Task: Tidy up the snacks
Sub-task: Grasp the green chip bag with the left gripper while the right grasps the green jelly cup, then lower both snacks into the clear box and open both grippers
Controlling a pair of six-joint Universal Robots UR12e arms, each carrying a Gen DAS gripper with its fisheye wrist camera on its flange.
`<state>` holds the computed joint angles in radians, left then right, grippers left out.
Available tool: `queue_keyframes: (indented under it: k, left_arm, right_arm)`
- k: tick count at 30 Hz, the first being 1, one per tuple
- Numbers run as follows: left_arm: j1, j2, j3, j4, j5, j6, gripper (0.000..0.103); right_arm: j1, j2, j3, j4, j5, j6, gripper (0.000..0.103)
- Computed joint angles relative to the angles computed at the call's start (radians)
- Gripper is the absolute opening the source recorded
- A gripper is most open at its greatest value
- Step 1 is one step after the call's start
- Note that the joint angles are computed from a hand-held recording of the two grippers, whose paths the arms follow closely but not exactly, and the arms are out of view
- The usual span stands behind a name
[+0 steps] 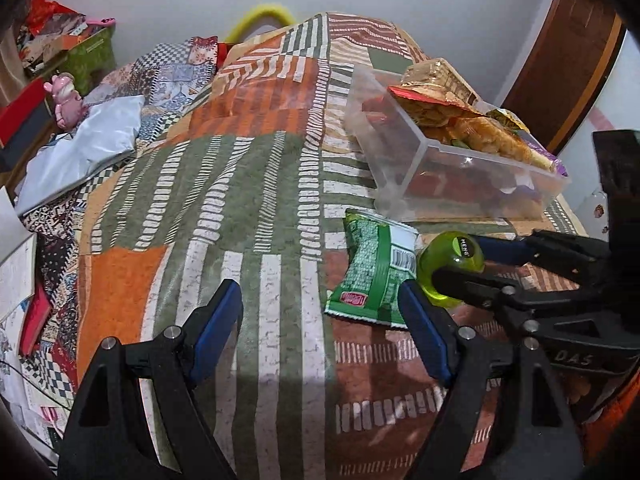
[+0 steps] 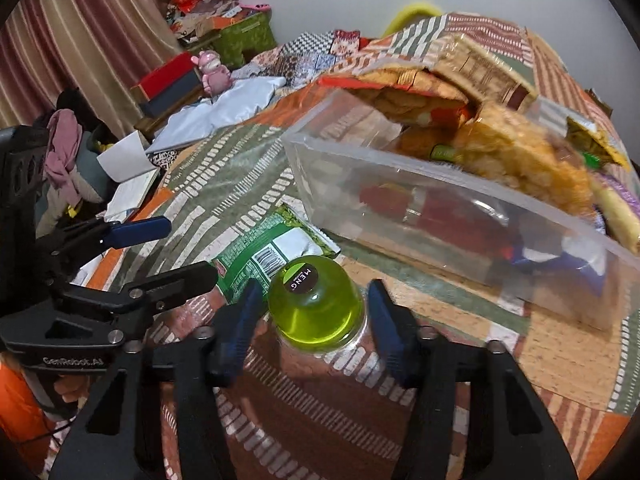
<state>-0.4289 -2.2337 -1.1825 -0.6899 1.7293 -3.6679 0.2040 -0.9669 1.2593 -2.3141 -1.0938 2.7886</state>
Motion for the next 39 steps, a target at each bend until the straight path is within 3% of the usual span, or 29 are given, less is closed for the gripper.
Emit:
queue_keyframes:
  k: [12,15,17,21,24,39]
  left_arm:
    - [0.005,-0.061,0.090,-0.028,-0.072,0.050,0.080]
    - [0.006,-0.082,0.123,-0.061,-0.094,0.055,0.075]
    - [0.004,-0.089,0.135,-0.073,-0.089,0.058,0.071]
    - [-0.004,-0.092,0.138,-0.074,-0.071,0.067,0.048]
    - [-0.007,-0.085,0.124,-0.063,-0.067,0.060,0.042]
    - [-0.046,-0.036,0.087,-0.007,-0.003,0.032,0.040]
  right_arm:
    - [-0.021,-0.030,0.049,-0.081,-0.037,0.043,0.044]
    - [-0.028,-0.035,0.058,-0.094,-0.043,0.056,0.044]
    - [-0.032,-0.036,0.061,-0.103,-0.042,0.067,0.044]
    - [-0.037,-0.038,0.064,-0.114,-0.033,0.084,0.044]
    - [-0.040,-0.042,0.072,-0.123,-0.024,0.090,0.044]
    - [-0.073,-0.083,0.124,-0.223,0.031,0.130,0.044]
